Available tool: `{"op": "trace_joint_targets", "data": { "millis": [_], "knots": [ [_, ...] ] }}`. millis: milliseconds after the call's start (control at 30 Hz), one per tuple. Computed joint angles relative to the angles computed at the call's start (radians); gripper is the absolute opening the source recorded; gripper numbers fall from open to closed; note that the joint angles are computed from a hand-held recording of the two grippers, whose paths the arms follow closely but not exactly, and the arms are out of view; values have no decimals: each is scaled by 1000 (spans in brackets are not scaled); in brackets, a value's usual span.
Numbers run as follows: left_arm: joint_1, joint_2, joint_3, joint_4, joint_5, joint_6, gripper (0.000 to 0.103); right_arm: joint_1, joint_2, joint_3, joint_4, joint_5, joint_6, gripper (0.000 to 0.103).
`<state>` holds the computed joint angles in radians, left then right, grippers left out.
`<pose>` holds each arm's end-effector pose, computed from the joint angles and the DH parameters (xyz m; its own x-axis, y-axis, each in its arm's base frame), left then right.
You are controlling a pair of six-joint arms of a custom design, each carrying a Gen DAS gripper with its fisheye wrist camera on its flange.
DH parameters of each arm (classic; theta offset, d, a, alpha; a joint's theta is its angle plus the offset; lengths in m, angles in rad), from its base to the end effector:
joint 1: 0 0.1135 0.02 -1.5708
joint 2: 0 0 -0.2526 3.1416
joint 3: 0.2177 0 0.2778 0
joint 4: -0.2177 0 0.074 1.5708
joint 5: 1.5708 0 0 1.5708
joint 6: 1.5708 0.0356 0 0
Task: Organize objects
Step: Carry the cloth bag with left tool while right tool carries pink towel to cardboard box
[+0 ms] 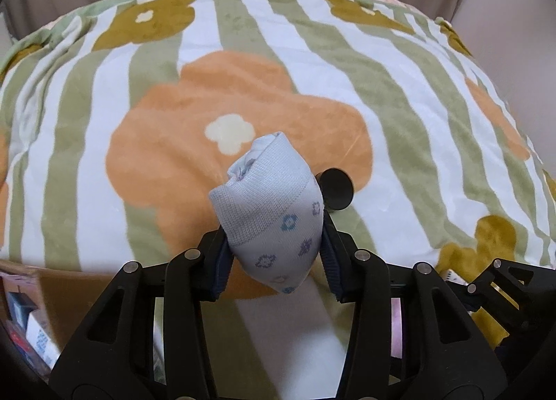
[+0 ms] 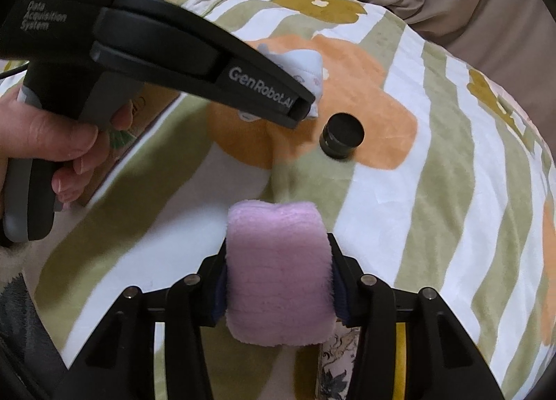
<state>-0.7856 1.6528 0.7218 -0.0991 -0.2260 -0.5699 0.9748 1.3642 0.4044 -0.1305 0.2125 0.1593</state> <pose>0.2225 -0.2113 0.0903 -0.8382 0.0948 -0.5370 0.1847 0.9759 -0.1160 0.1315 0.1805 0.0765 -0.6111 -0.6247 -0.4860 -0.6657 0.7378 -0.1113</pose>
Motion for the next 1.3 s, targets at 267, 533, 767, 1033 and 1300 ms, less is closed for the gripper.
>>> {"op": "trace_joint_targets", "data": {
  "millis": [267,533,767,1033,1300],
  "knots": [
    [-49,-187,-24,-114,-61,-15,41,54,-183,0,-162,52,58,44],
    [-121,-404,-33,-278,-156,-48,41,145,-352,33,-341,122,152,44],
    [-162,-572,-36,-426,-227,-77,41,216,-412,101,-455,172,225,44],
    [-176,-792,-55,-612,-290,-106,41,297,-372,221,-526,220,289,44],
    [-114,-1048,-100,-806,-309,-104,41,339,-219,393,-518,232,284,44]
  ]
}}
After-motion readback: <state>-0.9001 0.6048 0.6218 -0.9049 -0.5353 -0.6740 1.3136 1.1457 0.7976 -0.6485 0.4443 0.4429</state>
